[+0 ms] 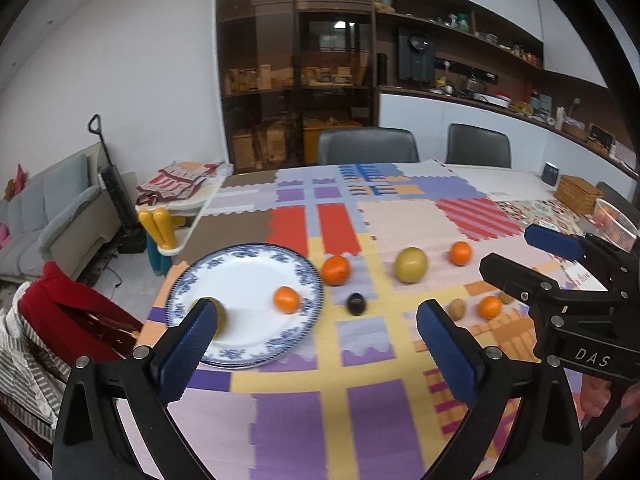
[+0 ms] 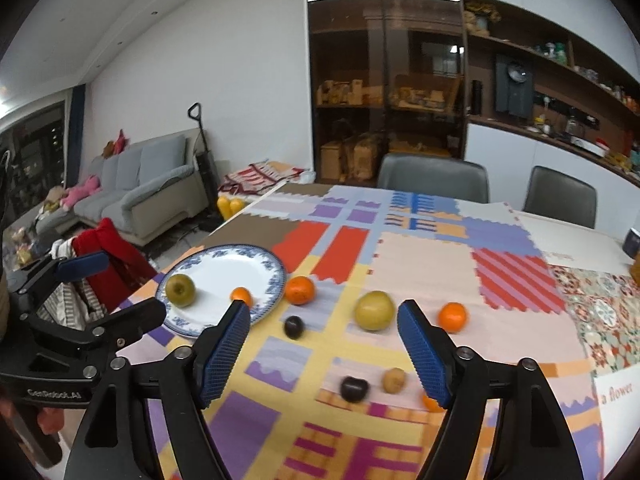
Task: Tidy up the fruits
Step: 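Lift both open tools away from the plate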
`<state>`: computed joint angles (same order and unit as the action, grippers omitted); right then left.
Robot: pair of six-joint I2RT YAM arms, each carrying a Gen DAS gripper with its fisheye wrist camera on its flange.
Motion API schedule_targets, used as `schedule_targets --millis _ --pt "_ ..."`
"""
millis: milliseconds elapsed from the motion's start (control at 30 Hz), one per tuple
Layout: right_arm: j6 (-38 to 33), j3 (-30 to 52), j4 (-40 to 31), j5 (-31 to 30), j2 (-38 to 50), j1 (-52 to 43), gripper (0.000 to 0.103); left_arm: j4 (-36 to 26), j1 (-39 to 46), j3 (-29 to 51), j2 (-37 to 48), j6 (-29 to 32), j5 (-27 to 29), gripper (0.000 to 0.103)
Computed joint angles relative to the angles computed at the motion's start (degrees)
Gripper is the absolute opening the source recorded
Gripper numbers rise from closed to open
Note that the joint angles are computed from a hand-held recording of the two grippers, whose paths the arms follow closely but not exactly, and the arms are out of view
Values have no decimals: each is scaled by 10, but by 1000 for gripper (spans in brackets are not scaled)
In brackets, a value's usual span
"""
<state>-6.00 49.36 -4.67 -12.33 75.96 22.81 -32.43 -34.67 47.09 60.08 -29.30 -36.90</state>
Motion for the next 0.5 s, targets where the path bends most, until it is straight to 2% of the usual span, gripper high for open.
schedule_targets --millis 233,500 --pt "-23 -46 12 -18 -47 -65 78 36 -46 19 60 0 -7 101" --pt "-59 -63 12 -56 -50 -131 78 105 -77 22 115 25 -13 101"
